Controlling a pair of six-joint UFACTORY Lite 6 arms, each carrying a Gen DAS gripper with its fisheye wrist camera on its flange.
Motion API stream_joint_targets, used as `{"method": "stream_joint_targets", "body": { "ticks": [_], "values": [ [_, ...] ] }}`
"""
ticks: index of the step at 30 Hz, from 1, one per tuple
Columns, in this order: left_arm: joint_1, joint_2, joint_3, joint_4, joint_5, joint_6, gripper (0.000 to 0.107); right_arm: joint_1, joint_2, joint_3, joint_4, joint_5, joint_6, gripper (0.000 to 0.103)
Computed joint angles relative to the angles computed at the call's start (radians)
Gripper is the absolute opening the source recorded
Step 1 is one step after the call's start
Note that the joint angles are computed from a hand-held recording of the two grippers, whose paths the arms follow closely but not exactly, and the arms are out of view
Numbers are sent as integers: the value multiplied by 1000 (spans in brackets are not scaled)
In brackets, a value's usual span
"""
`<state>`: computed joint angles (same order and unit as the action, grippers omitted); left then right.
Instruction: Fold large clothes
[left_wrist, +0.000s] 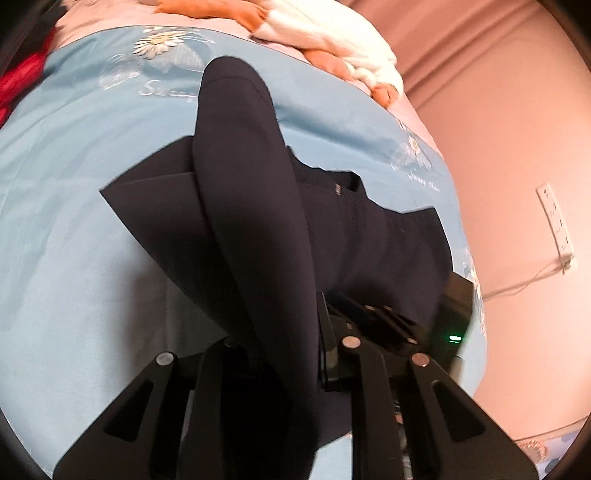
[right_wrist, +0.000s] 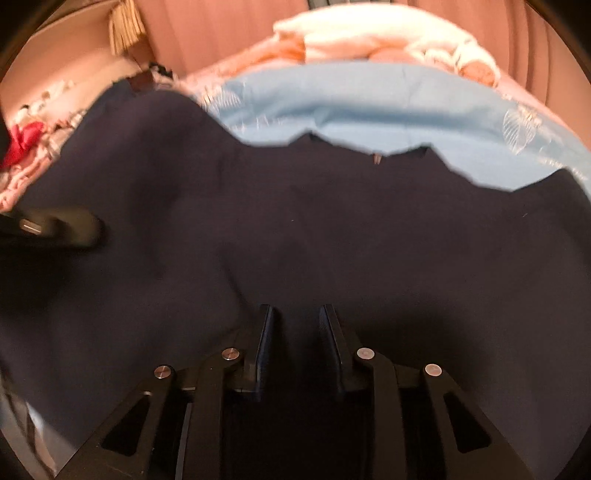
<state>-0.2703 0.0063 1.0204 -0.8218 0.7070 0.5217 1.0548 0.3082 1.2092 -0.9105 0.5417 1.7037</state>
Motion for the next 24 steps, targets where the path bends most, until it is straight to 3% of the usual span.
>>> {"method": "stream_joint_targets", "body": {
  "ticks": [9,13,17,21,24],
  "values": [
    [-227,69,179,343,-40,-410,19,-53,-140,-163,-82,-161,121,28],
    [-275,84,228,453,-19,-523,19,48,-388,-357,-263,-120,362,28],
    [-318,107,265,550,-4,-631,19,182,-532,-469,-289,-56,462,28],
    [-379,130,297,668,2,-762,19,253,-463,-481,-365,-93,595,28],
    [-419,147,313,735,4,-837,19,212,-374,-453,-452,-141,677,28]
  ]
}}
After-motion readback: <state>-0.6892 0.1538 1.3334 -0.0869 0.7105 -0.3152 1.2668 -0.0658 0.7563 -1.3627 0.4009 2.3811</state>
